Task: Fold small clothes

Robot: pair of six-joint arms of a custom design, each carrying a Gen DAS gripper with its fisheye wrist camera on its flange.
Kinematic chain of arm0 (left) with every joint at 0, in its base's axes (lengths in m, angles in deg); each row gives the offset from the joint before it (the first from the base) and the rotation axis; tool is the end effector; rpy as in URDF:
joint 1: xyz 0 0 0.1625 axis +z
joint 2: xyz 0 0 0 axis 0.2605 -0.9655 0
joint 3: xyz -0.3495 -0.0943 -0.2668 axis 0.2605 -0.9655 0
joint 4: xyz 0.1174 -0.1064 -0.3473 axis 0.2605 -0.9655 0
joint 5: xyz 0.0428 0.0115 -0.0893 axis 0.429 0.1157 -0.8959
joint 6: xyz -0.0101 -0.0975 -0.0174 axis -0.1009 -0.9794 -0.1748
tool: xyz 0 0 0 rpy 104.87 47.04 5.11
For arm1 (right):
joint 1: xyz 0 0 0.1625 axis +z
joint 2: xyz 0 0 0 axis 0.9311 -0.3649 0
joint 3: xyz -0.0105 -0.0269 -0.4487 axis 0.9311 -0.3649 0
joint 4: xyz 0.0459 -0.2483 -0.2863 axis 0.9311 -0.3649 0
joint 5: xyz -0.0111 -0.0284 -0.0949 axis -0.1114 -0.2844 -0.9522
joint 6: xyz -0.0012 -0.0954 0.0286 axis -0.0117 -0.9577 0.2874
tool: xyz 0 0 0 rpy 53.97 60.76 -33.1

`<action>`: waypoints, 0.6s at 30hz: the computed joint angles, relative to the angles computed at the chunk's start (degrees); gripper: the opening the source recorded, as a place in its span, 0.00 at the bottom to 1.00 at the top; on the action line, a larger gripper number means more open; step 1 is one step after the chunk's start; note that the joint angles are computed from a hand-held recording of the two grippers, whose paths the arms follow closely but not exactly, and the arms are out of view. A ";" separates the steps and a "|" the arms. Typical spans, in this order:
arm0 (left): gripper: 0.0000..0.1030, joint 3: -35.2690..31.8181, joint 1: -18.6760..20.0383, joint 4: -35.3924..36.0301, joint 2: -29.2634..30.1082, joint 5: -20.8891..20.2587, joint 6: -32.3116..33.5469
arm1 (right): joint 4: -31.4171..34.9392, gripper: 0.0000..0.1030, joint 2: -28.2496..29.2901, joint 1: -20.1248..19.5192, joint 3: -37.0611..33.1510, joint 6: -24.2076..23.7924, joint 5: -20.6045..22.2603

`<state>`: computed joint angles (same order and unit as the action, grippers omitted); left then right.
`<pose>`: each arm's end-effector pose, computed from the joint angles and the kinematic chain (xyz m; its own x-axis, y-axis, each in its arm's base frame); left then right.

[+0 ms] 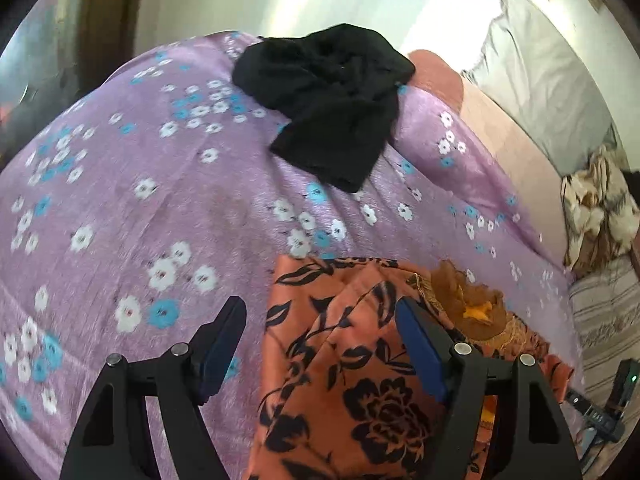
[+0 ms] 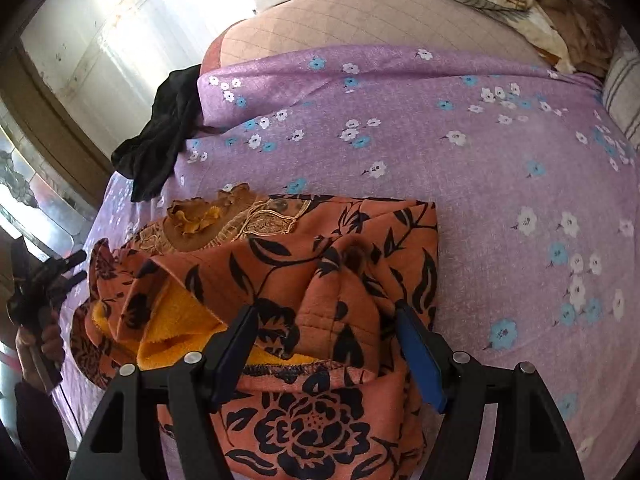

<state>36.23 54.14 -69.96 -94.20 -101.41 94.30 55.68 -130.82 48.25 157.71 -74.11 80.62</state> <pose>-0.0710 -0.6209 0.2107 -0.7347 0.6267 -0.2597 0.6675 0.7362 -0.1120 0.1827 -0.2582 0.0389 -0.7114 0.6621 0.2357 0.1554 0.4752 -0.8660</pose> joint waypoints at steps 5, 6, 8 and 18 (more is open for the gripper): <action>0.75 -2.22 -0.17 2.27 2.23 -1.45 -2.81 | -1.65 0.65 -0.54 -1.22 1.08 -0.49 -0.66; 0.75 -2.51 -0.29 2.31 2.69 -1.85 -3.31 | -1.51 0.63 -0.44 -1.31 1.04 -0.36 -0.52; 0.75 -3.39 -0.55 3.32 3.64 -3.04 -3.91 | -1.99 0.50 -0.52 -1.38 1.23 -0.41 -0.34; 0.37 -3.48 -0.49 9.87 4.06 -7.14 -1.05 | -1.79 0.29 -0.21 -2.81 -0.20 -0.74 -0.91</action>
<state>32.75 53.65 -60.09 -90.14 -108.55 93.25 53.88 -131.03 45.44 157.51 -74.85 79.71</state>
